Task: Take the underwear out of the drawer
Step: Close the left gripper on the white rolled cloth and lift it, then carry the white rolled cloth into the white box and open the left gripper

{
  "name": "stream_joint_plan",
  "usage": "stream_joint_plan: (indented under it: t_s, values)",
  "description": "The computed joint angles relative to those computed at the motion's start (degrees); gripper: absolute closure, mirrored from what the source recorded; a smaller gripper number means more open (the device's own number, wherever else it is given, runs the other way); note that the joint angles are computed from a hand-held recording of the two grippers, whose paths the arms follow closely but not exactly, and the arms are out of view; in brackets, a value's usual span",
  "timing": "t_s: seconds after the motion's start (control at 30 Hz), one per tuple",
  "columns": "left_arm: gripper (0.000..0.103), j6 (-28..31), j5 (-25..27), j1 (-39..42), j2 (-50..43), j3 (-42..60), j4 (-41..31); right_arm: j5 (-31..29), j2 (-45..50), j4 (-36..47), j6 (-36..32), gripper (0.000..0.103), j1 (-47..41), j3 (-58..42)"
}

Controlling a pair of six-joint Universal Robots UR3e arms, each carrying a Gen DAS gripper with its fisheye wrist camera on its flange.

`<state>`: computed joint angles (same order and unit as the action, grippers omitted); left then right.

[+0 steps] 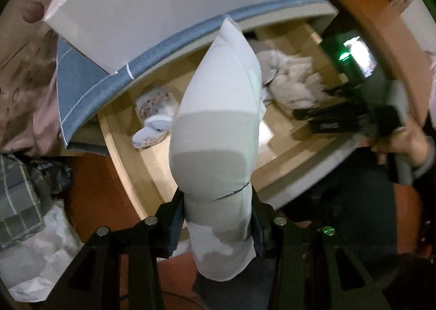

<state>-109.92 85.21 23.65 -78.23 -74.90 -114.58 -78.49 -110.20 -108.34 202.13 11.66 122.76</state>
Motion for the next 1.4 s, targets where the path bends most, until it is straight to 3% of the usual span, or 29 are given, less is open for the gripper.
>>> stream_joint_plan:
  t_s: [0.2,0.27,0.37,0.47,0.53,0.63,0.77,0.93,1.03,1.2,1.4]
  values:
    - [0.061,11.02,-14.01,10.15,-1.41,14.88,-15.02,0.0,0.05,-0.07,0.01,0.041,-0.03,0.01]
    - [0.061,12.21,-18.82,12.59,-3.24,21.68,-19.5,0.02,0.03,-0.05,-0.07,0.041,-0.11,0.02]
    - [0.061,8.97,-27.36,14.77,-7.33,32.75,-23.38,0.02,0.09,-0.1,-0.02,0.041,-0.07,0.01]
    - [0.061,-0.78,-32.2,12.67,-8.05,33.41,-14.64,0.02,0.11,-0.11,-0.03,0.041,-0.08,0.0]
    - [0.061,-8.78,-31.95,9.23,-9.49,32.41,-6.39,0.02,0.11,-0.11,-0.03,0.041,-0.08,0.0]
    - [0.061,-21.81,-27.29,1.6,-14.16,32.22,6.0,0.03,0.13,-0.15,0.0,0.041,-0.11,0.01]
    - [0.061,-31.72,-23.98,-3.47,-21.43,36.11,13.47,0.04,0.15,-0.2,0.02,0.041,-0.16,0.01]
    - [0.06,-36.76,-21.23,-7.06,-27.94,39.56,18.75,0.04,0.15,-0.26,0.09,0.041,-0.21,0.02]
    - [0.06,-38.3,-16.72,-10.47,-31.62,41.86,20.66,0.05,0.23,-0.27,0.03,0.041,-0.24,0.0]
    - [0.06,-39.0,-11.57,-13.38,-33.83,40.03,22.65,0.08,0.2,-0.44,-0.07,0.041,-0.35,0.14]
    - [0.052,-38.66,-10.14,-13.78,-34.38,38.44,22.94,0.1,0.26,-0.5,-0.12,0.041,-0.39,0.15]
